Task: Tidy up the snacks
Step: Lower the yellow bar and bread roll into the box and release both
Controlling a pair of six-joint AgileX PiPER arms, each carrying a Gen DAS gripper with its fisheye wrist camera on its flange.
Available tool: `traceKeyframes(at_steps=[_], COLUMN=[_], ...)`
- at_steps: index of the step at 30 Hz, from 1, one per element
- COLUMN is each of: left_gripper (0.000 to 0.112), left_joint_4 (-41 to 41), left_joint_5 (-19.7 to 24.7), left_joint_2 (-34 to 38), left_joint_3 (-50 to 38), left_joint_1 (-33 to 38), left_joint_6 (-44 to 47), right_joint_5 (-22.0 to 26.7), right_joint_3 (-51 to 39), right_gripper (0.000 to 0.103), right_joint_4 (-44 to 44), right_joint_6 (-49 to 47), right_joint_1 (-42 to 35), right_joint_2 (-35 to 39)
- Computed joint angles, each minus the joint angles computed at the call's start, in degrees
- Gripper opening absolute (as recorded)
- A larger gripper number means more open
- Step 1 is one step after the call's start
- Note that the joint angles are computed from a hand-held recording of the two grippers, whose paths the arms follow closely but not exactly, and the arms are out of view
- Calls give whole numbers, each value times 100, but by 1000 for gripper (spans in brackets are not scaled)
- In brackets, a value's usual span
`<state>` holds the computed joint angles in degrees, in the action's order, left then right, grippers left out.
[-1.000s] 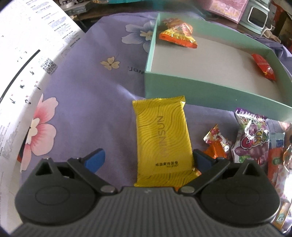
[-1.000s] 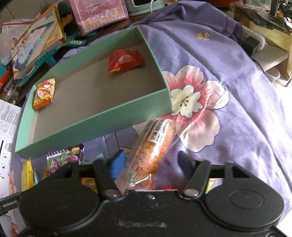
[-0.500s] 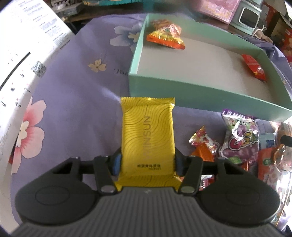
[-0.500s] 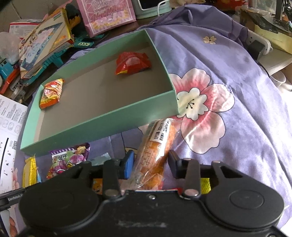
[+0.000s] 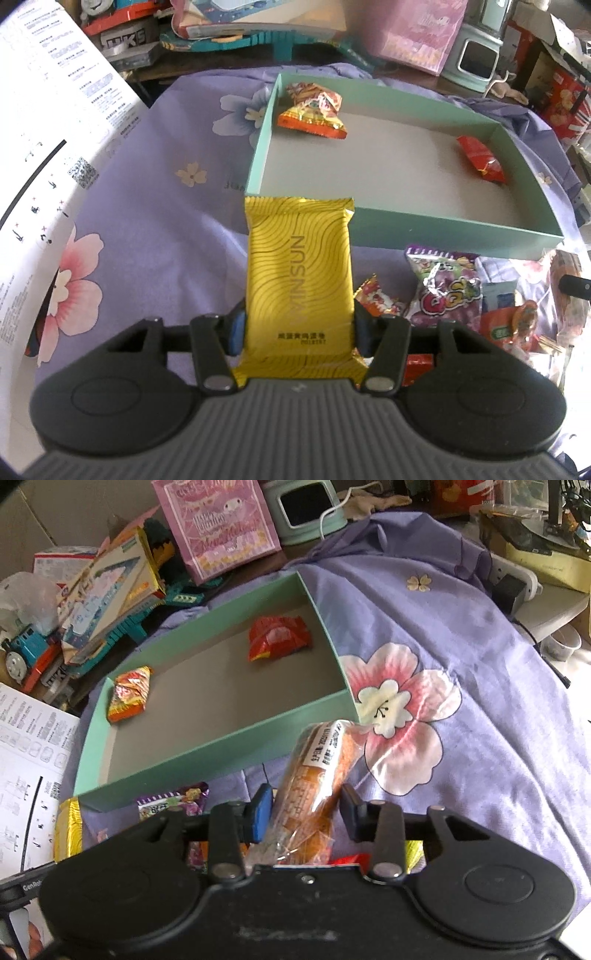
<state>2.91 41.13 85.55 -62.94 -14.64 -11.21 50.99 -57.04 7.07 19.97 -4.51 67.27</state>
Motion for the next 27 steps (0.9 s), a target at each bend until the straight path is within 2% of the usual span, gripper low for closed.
traceKeyframes(at_steps=[8,14,19,27], left_gripper=[54,54,54,54], left_joint_4=[-118,-242,-146,-121], left_joint_5=[86,204,314,834], left_joint_2=[-273,-164,437,2006], left_joint_3=[-62,-612,-1495,-3546], left_joint_1=[-51,-97,-242,-422], left_joint_6=[126,318,379,535], right_joint_5=[166,220,205,254], right_joint_3=[-138,-618,-1361,-2875], right_gripper=[38,38,38,38], right_joint_4=[178,355,401,358], right_joint_6=[-222,-467,-660,-766], right_joint_1=[-129,-186,-97,181], right_joint_2=[-218,20,600,1943])
